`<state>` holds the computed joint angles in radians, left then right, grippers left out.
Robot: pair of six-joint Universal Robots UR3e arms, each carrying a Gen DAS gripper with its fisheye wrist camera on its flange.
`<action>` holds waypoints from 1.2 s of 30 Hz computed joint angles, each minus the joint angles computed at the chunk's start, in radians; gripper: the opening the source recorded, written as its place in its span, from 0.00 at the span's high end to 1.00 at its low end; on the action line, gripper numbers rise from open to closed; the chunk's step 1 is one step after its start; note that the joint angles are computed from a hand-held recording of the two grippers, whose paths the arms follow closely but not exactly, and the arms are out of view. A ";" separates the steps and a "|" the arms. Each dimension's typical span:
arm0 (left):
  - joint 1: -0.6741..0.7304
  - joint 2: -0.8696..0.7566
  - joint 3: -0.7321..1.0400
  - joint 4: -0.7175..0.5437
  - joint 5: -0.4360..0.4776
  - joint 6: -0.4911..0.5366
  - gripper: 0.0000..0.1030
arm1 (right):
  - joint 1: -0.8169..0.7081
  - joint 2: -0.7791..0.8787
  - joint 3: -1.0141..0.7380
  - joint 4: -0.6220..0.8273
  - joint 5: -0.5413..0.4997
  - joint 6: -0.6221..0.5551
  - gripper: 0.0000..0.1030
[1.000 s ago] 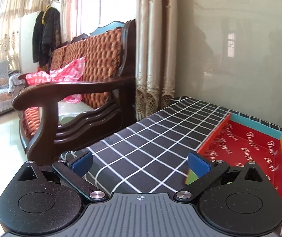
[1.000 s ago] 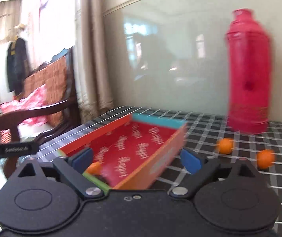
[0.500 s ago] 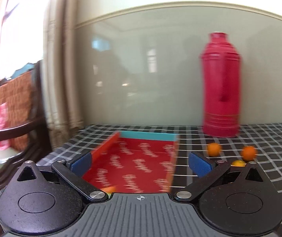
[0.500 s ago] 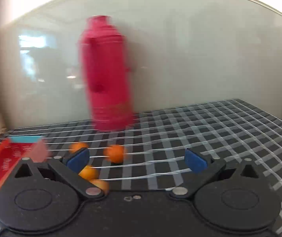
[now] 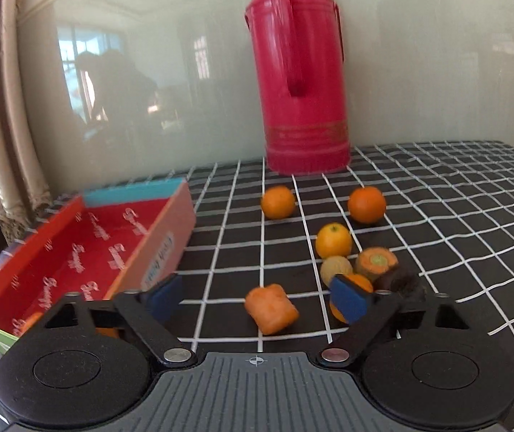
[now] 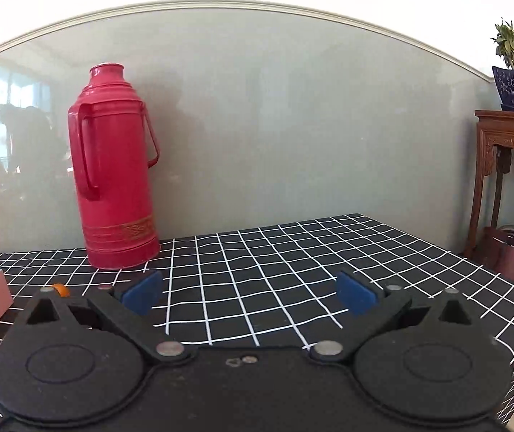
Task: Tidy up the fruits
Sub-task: 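Grasp another orange chunk from the pile with the left tool, then drop the orange chunk into the box by opening the left tool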
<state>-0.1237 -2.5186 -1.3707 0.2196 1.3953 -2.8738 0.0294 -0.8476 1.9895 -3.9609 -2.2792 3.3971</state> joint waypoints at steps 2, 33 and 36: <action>-0.007 -0.026 0.064 -0.080 0.016 -0.033 0.21 | -0.011 -0.009 0.005 0.012 0.025 0.018 0.05; 0.022 -0.073 0.177 0.005 0.345 -0.200 0.65 | 0.018 -0.015 -0.034 0.100 0.140 0.002 0.05; 0.050 -0.064 0.222 -0.122 0.355 -0.260 0.65 | 0.028 -0.006 -0.052 0.126 0.156 -0.011 0.05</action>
<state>-0.0740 -2.5829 -1.1488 0.0974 1.7502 -3.1336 0.0572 -0.8537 1.9378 -3.8344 -2.1233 3.3863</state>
